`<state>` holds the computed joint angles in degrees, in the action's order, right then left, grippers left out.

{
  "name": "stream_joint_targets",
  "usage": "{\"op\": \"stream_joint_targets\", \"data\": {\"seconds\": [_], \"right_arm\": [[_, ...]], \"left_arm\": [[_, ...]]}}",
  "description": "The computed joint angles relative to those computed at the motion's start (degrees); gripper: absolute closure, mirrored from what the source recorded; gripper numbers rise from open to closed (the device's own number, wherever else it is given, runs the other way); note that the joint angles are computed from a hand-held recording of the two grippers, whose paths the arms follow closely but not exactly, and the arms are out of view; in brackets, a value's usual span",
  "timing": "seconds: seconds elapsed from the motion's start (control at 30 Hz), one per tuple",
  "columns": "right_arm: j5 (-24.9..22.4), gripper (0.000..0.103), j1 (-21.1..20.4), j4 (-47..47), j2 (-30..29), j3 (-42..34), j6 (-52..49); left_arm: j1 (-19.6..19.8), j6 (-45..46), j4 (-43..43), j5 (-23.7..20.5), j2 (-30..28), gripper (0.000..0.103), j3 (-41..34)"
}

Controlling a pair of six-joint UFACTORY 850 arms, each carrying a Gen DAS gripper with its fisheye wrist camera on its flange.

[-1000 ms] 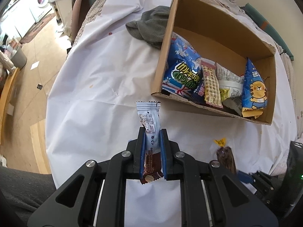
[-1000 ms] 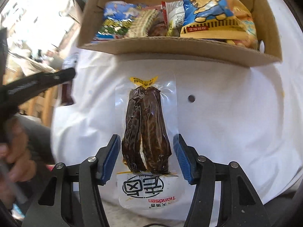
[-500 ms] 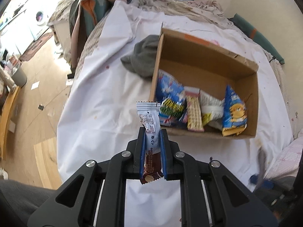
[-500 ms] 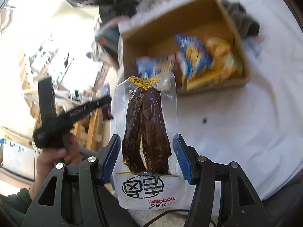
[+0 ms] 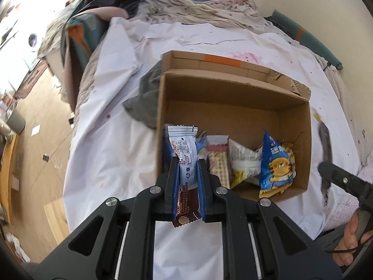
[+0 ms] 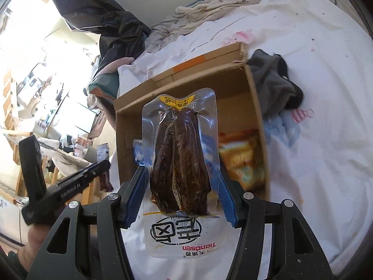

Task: Organize snacks
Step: 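Lower both held snacks into the box and open both grippers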

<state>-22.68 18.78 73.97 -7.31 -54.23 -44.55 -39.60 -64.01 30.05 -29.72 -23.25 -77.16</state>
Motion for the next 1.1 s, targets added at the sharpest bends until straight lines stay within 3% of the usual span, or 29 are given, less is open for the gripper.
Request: {"op": "stream_joint_targets", "data": {"seconds": [0.33, 0.67, 0.7, 0.77, 0.83, 0.97, 1.1], "right_arm": [[0.0, 0.042, 3.6, -6.4, -10.7, -10.4, 6.5], [-0.5, 0.039, 3.0, -2.0, -13.5, -12.5, 5.0], [-0.8, 0.037, 2.7, -0.9, -13.4, -12.3, 4.2], [-0.6, 0.032, 2.4, 0.3, -12.8, -11.7, 3.6], [0.0, 0.019, 2.1, 2.4, -11.5, -10.5, 1.7], [2.8, 0.01, 2.4, 4.2, -8.2, -8.3, -0.9], [9.9, 0.006, 4.3, -0.3, -3.2, -4.8, 0.4]], "left_arm": [[0.9, 2.5, 0.3, -1.2, -6.2, 0.091, -6.6], [1.5, 0.2, 2.0, -1.3, -7.4, 0.089, -7.3], [1.5, 0.2, 2.0, -1.3, -7.3, 0.086, -7.3], [1.5, 0.5, 1.6, -0.6, -6.9, 0.067, -6.9], [1.1, -1.5, 3.4, -0.9, -6.4, 0.026, -6.4], [0.4, -5.9, 8.4, -0.6, -4.5, 0.021, -4.5], [-0.1, -12.2, 14.2, 1.0, -1.1, 0.021, -1.0]]}}
